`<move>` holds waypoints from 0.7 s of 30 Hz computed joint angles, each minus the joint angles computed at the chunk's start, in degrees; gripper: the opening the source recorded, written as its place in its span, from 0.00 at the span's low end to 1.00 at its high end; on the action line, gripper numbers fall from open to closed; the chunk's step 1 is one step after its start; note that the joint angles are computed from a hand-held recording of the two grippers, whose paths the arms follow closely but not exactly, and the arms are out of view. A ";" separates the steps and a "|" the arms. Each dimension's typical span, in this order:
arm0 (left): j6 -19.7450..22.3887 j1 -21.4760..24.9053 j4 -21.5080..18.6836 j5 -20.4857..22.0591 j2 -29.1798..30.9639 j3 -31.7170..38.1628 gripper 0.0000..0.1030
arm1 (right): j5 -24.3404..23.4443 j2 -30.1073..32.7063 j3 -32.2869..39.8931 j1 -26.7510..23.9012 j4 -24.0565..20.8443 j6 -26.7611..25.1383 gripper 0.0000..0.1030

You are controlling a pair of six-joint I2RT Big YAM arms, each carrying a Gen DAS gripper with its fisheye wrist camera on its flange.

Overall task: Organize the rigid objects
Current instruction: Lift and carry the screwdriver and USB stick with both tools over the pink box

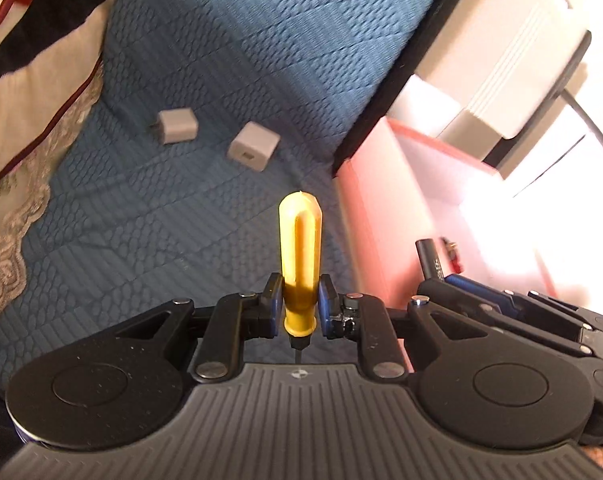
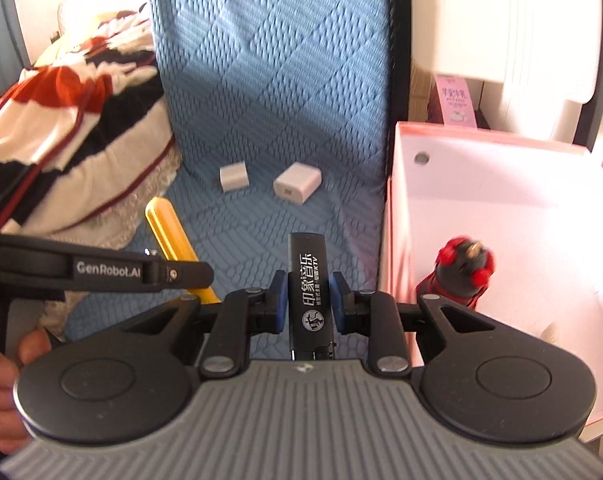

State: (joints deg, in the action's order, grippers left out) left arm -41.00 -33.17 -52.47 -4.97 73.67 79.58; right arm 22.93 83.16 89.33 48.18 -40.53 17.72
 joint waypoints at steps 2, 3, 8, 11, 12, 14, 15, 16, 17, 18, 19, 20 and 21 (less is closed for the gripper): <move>-0.05 -0.62 0.01 -0.46 0.43 1.47 0.21 | 0.33 -0.75 0.24 -0.24 0.18 -0.61 0.26; 0.05 -0.95 0.31 -0.85 0.65 2.17 0.21 | 0.57 -1.22 0.35 -0.29 0.22 -0.86 0.26; 0.51 -2.35 0.73 -2.13 2.30 6.84 0.21 | 1.11 -3.26 1.11 -1.39 0.56 -3.10 0.26; 0.44 -3.13 1.03 -2.62 3.92 10.11 0.21 | 1.37 -4.23 1.51 -2.30 0.61 -3.94 0.25; 0.44 -3.46 1.17 -2.74 4.52 11.20 0.21 | 1.34 -4.56 1.57 -2.67 0.63 -4.07 0.25; 0.43 -4.03 1.23 -2.76 5.88 13.45 0.21 | 1.16 -5.34 1.50 -3.41 0.56 -4.19 0.25; 0.38 -4.32 0.98 -2.73 6.72 14.82 0.21 | 1.08 -5.74 1.53 -3.77 0.37 -4.25 0.26; 0.39 -4.66 0.72 -2.76 7.58 16.15 0.21 | 0.88 -6.18 1.51 -4.16 0.21 -4.36 0.26; 0.32 -5.04 0.60 -2.92 8.39 17.36 0.21 | 0.76 -6.61 1.55 -4.54 0.02 -4.53 0.26; 0.28 -5.45 0.48 -3.06 9.10 18.54 0.21 | 0.72 -7.02 1.57 -4.91 -0.19 -4.79 0.25; 0.11 -5.82 0.52 -3.06 9.75 19.59 0.21 | 0.69 -7.34 1.72 -5.30 -0.45 -5.04 0.25; -0.39 -6.15 0.77 -2.98 10.17 20.33 0.21 | 0.48 -7.71 1.87 -5.79 -0.69 -5.31 0.26; -0.94 -6.47 0.87 -2.95 10.72 21.20 0.21 | 0.28 -8.13 1.91 -6.25 -0.74 -5.65 0.26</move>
